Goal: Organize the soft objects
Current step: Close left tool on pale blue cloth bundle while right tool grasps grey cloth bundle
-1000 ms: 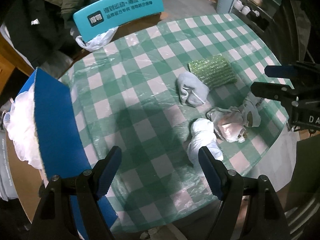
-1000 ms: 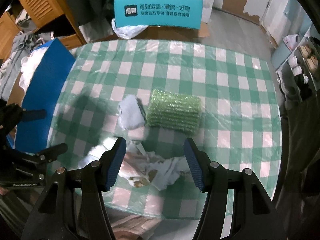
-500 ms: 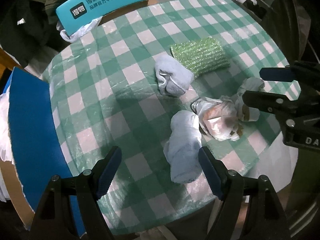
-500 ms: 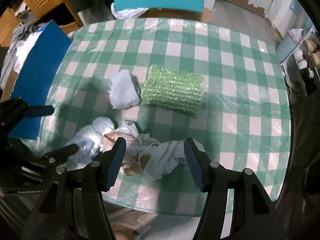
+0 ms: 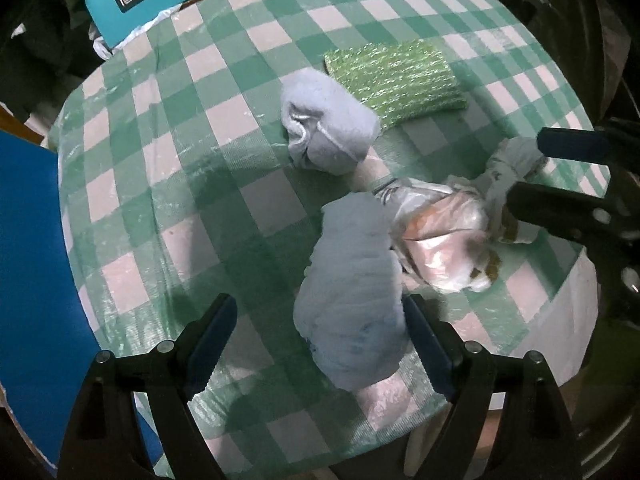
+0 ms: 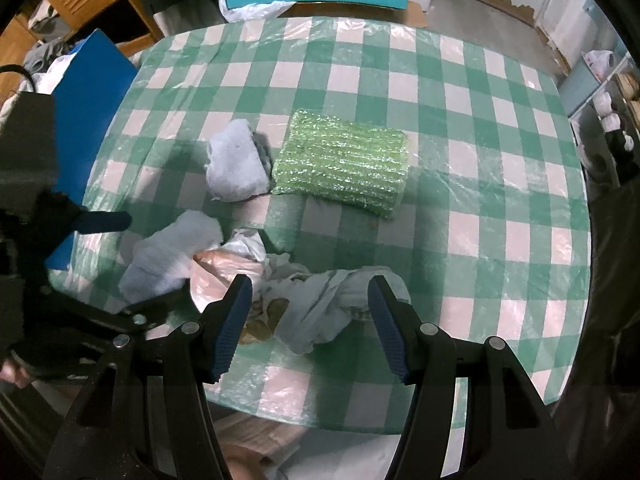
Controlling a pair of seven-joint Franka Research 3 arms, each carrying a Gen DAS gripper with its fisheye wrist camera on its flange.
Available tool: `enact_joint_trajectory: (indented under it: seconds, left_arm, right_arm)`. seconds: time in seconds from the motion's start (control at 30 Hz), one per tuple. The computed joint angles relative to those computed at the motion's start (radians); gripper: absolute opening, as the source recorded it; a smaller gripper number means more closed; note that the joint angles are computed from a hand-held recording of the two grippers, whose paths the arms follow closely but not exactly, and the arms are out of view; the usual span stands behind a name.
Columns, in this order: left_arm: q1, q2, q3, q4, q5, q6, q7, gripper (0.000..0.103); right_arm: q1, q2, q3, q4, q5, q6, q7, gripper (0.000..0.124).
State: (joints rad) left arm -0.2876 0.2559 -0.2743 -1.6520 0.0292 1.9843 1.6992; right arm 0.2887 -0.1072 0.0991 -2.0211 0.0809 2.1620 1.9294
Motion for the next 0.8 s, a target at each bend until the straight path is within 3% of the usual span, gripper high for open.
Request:
enact_joint_trajectory:
  seconds: [0.1, 0.17, 0.23, 0.3, 0.8]
  left_arm:
    - [0.004, 0.006, 0.002, -0.006, -0.006, 0.019, -0.006, 0.084]
    - [0.008, 0.008, 0.003, -0.009, -0.013, 0.027, -0.009, 0.076]
    - [0.015, 0.014, 0.003, -0.006, -0.026, 0.018, -0.008, 0.059]
    - [0.022, 0.024, 0.003, 0.004, -0.039, 0.001, -0.004, 0.052]
    - [0.025, 0.003, 0.015, -0.034, -0.001, 0.032, -0.013, 0.049]
  right_arm:
    - [0.004, 0.008, 0.000, 0.005, 0.013, 0.001, -0.021, 0.060]
    - [0.008, 0.014, 0.001, 0.009, 0.022, -0.004, -0.043, 0.060]
    - [0.013, 0.020, 0.002, 0.013, 0.026, -0.008, -0.062, 0.060]
    - [0.018, 0.027, 0.004, 0.018, 0.029, -0.014, -0.081, 0.060]
    - [0.044, 0.120, 0.006, 0.074, -0.080, -0.028, -0.091, 0.062]
